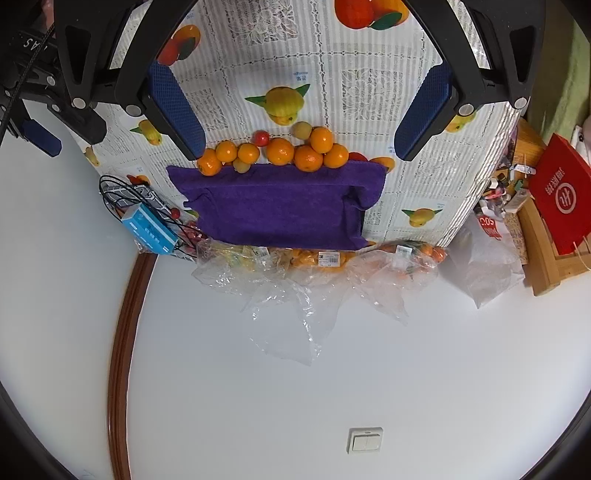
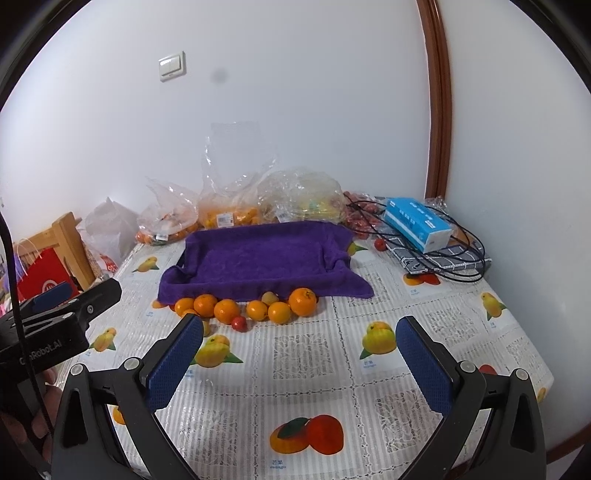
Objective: Organize fruits
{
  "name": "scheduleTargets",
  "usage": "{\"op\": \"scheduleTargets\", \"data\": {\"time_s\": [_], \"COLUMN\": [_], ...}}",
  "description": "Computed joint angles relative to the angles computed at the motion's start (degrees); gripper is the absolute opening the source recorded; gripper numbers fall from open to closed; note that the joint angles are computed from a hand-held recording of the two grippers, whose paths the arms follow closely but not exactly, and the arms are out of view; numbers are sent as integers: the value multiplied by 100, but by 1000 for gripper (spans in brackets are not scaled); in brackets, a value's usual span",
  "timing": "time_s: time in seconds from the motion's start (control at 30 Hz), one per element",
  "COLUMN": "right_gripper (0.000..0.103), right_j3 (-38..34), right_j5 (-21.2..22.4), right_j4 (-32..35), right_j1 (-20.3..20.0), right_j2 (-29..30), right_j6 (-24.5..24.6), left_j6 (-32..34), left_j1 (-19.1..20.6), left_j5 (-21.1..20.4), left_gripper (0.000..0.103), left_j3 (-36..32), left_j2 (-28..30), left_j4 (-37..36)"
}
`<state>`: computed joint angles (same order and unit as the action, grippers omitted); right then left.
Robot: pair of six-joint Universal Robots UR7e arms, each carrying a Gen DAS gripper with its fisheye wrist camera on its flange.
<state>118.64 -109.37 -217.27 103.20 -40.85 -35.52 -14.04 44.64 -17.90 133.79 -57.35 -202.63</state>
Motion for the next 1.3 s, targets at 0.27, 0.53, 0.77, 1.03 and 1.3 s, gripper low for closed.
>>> {"op": "scheduleTargets", "data": {"time_s": [0.27,0.53,0.77,1.03,1.3], "right_gripper": [103,103,103,96,95], "right_j3": [-209,-530,-713,-1072,-1489], "right_j5": [-293,-580,-22,-50,-99], "right_j4": [131,346,540,1182,1813], "right_j1": [19,-52,-327,-433,-532], "right_j2": [149,477,594,746,920], "right_j6": [91,-162,-120,-126,-266], "left_j6": [-276,-187,551,478,559], "left_j1": [126,491,684,1016,1386], "left_j5": [212,-104,-141,-480,-620], "left_gripper": [103,103,103,102,100], "left_j3": [-120,-194,-442,-604,-796], "left_j2": [-18,32,355,452,437], "left_j4": [433,267,-263,-45,441]}}
